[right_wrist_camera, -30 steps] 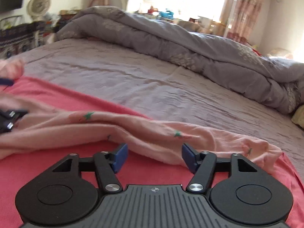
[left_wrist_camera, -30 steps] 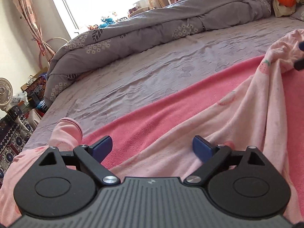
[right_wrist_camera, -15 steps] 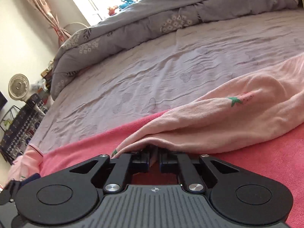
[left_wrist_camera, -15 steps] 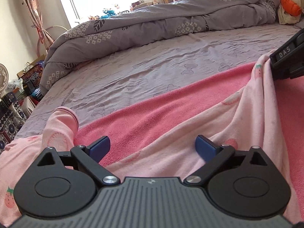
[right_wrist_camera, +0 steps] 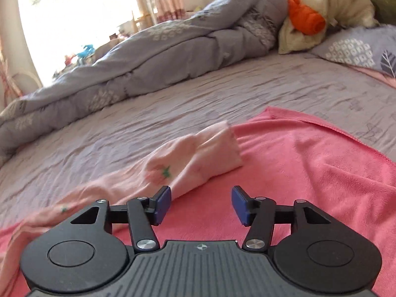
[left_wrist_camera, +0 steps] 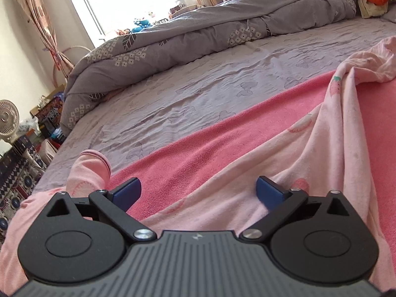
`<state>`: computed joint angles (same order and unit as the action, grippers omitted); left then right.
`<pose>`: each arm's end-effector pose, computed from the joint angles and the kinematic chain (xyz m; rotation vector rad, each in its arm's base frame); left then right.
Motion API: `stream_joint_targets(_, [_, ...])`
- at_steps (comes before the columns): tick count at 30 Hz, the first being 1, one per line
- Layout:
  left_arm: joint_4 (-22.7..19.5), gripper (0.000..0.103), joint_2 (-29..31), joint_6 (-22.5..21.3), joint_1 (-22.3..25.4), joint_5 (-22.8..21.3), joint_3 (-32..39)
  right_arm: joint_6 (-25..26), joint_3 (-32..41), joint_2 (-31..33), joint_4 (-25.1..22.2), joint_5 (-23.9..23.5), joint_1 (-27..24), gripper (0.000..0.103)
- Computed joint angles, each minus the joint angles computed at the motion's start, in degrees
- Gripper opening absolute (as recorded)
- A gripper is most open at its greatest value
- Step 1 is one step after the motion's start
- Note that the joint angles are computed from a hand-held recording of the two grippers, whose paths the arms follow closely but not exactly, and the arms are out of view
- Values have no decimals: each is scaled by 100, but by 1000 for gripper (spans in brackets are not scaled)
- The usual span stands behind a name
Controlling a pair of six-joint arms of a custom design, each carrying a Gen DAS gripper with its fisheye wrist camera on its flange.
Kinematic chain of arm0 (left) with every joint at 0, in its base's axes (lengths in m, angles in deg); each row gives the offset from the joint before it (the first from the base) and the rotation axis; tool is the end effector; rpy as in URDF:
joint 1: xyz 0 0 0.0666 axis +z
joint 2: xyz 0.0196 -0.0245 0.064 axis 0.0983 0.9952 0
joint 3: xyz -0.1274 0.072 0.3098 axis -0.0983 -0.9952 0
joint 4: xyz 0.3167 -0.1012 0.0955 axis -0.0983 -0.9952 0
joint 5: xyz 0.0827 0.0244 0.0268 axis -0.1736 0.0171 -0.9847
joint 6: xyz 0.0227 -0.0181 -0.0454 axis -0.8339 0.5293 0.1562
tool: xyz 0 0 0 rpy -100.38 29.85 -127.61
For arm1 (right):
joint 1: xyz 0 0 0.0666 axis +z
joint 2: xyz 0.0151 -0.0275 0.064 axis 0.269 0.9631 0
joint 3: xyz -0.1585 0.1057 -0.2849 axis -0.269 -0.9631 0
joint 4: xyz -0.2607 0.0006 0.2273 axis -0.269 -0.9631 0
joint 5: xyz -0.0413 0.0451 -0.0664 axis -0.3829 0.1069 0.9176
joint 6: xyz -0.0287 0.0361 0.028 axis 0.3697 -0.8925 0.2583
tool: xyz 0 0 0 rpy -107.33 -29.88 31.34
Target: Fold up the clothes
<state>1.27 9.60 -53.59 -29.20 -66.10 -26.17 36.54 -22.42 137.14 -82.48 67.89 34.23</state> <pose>0.2863 -0.1721 0.2746 0.3029 2.1550 0.4555 0.3447 0.1038 0.2699 0.5902 2.1326 0.2140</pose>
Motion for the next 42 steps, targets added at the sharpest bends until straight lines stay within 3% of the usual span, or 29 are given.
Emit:
stream_joint_targets(2, [26, 101, -90, -31, -89, -118, -94, -293, -46, 191, 577, -487, -397, 65])
stream_joint_targets(4, [5, 101, -98, 36, -40, -29, -95, -213, 154, 539, 662, -723, -596, 66])
stream_joint_targets(6, [-24, 101, -118, 154, 87, 199, -92, 68, 487, 836, 216, -694, -619, 40])
stream_joint_targets(7, [-39, 102, -141, 243, 199, 400, -93, 179, 580, 877, 39, -692, -617, 14])
stream_joint_targets(12, [-207, 103, -270, 805, 850, 1611, -85, 764, 937, 525, -965, -392, -560, 13])
stream_joint_targets(17, [-606, 103, -2, 934, 463, 856, 207, 2296, 1426, -362, -2170, 46, -440, 14])
stream_joint_targets(19, [-934, 103, 171, 1186, 327, 576, 425, 2637, 1613, -513, -2829, -71, -496, 15])
stream_joint_targets(21, [-1302, 103, 357, 1478, 205, 325, 662, 2840, 1630, -476, -3340, -231, -636, 25])
stream_joint_targets(23, [-1695, 103, 553, 1790, 91, 95, 911, 3085, 1497, -279, -3634, -408, -795, 41])
stream_joint_targets(25, [-1896, 103, 731, 1665, -59, -235, 1079, 3054, 1444, 104, -3984, -591, -930, 52])
stream_joint_targets(28, [-2132, 103, 1021, 1283, -287, -759, 1323, 2518, 1388, 125, -4151, -977, -1095, 56])
stream_joint_targets(32, [-2445, 103, 1131, 1512, -166, -553, 1556, 2558, 1593, -85, -4426, -1262, -1355, 70])
stream_joint_targets(37, [-2870, 103, 1219, 2043, 31, -153, 1819, 2556, 1990, -57, -4510, -1704, -1756, 75])
stream_joint_targets(42, [-3006, 103, 1221, 2211, 81, -17, 1886, 1478, 2004, 257, -4303, -2181, -2089, 79])
